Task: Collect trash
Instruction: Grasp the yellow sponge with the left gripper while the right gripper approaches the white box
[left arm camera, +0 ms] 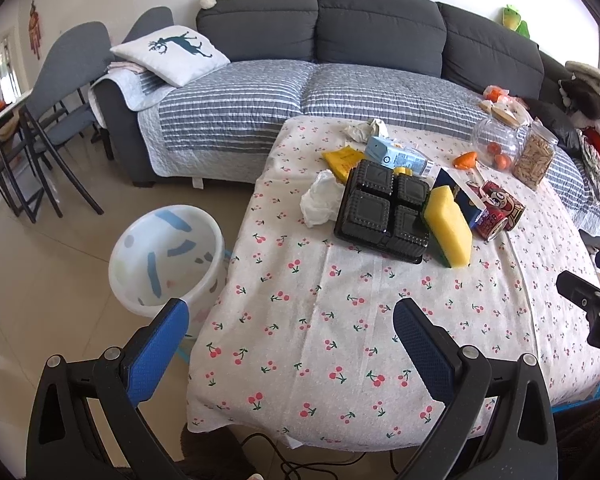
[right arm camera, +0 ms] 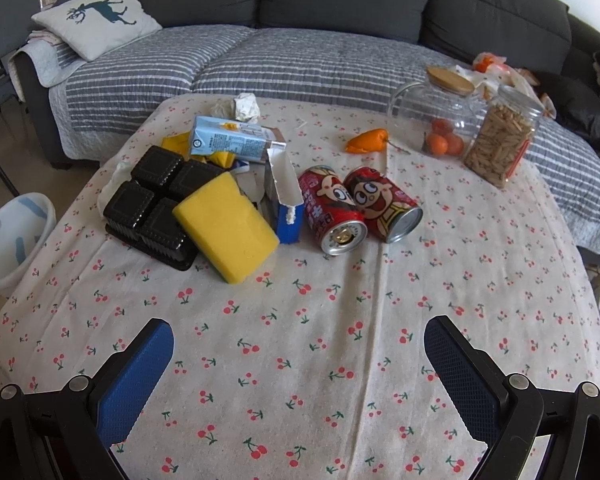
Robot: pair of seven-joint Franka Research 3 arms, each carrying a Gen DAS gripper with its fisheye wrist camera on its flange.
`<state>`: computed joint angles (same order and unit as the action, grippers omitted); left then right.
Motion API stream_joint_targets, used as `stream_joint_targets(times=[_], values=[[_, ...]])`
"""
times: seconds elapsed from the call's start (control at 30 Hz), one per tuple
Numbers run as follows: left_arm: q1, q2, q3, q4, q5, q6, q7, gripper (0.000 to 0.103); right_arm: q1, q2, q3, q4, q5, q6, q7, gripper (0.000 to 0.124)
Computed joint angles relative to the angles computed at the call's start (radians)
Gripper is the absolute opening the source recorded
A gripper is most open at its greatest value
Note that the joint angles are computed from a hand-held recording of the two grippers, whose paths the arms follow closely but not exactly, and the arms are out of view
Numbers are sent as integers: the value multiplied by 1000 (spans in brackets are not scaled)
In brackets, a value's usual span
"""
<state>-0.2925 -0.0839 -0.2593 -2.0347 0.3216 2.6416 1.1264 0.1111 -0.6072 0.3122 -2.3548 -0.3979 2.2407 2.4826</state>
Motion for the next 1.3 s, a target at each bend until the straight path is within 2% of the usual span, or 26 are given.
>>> stream_joint_targets(times=[0.23, 0.5, 0.57, 0.63, 0.77, 0.97, 1.1, 1.2, 1.3], values=[[-25, 86, 1, 113, -249, -84, 227, 103, 3, -6, -51, 27, 33, -13, -92, 103], [-32, 271, -55, 352, -453, -178, 437, 102, -39, 14, -115, 51, 70, -52, -228, 103], [-42, 337, -68, 431, -453, -206, 458, 100, -52, 0, -142, 21, 103, -30, -232, 103], [-55, 401, -77, 508, -438, -240, 470, 93, -62, -16, -168, -12, 152, -20, -236, 103], [-108, 517, -62, 647, -338, -296, 442, 83, -63, -32, -230, -52, 278, -14, -304, 103], [-150, 648, -53, 814, -294, -349, 393, 76, -124, -44, -234, -71, 318, -20, -345, 103], [-180, 724, -42, 927, -267, -422, 370, 47, -148, -44, -242, -79, 345, -2, -356, 103], [-184, 717, -40, 917, -257, -401, 363, 42, -163, -37, -243, -80, 354, 3, -361, 103], [-161, 695, -57, 888, -289, -379, 375, 35, -171, -26, -244, -75, 361, 5, -362, 103]])
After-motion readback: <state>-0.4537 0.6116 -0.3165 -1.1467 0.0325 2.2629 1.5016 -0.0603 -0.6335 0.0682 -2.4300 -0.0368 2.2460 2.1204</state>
